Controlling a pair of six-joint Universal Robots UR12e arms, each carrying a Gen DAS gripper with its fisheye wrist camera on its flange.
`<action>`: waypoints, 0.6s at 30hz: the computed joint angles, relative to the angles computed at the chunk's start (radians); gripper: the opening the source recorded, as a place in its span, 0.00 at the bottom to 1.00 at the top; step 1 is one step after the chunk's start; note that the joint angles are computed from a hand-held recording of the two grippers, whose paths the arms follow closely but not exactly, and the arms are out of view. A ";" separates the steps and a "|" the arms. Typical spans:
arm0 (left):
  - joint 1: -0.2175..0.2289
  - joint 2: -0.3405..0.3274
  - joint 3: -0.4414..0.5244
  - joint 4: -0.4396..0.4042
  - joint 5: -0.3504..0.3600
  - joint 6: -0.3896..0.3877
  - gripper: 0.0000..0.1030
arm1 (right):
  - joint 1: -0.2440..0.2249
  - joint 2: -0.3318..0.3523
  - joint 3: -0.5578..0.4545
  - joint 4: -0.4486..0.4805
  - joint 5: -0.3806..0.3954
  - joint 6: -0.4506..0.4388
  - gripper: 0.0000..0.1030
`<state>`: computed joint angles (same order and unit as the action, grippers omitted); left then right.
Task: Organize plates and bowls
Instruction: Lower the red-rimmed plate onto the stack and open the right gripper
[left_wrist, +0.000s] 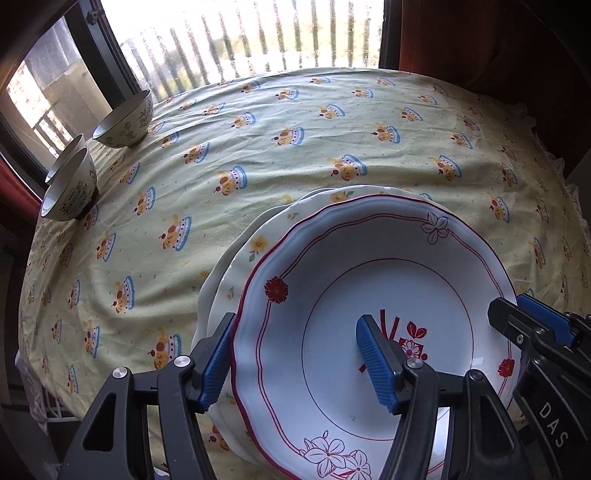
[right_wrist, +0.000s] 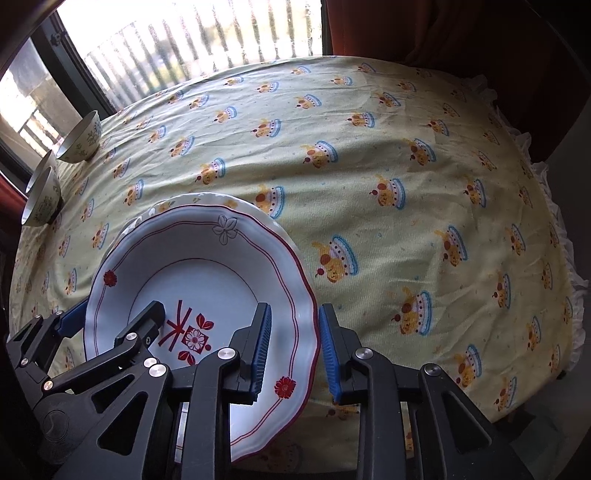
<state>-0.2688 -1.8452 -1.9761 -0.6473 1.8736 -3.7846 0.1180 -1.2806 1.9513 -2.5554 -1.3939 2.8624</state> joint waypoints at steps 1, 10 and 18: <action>-0.002 -0.001 0.003 -0.011 0.011 -0.007 0.65 | 0.003 -0.001 0.001 -0.007 -0.004 -0.011 0.25; -0.007 -0.009 0.013 -0.042 0.037 -0.044 0.72 | 0.020 0.008 -0.005 -0.028 -0.012 -0.066 0.25; 0.011 0.007 0.007 -0.054 -0.016 -0.053 0.79 | 0.015 0.013 -0.019 0.010 0.015 -0.076 0.28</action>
<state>-0.2580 -1.8386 -1.9694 -0.7008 1.8572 -3.8375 0.1327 -1.2680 1.9326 -2.5451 -1.3787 2.7867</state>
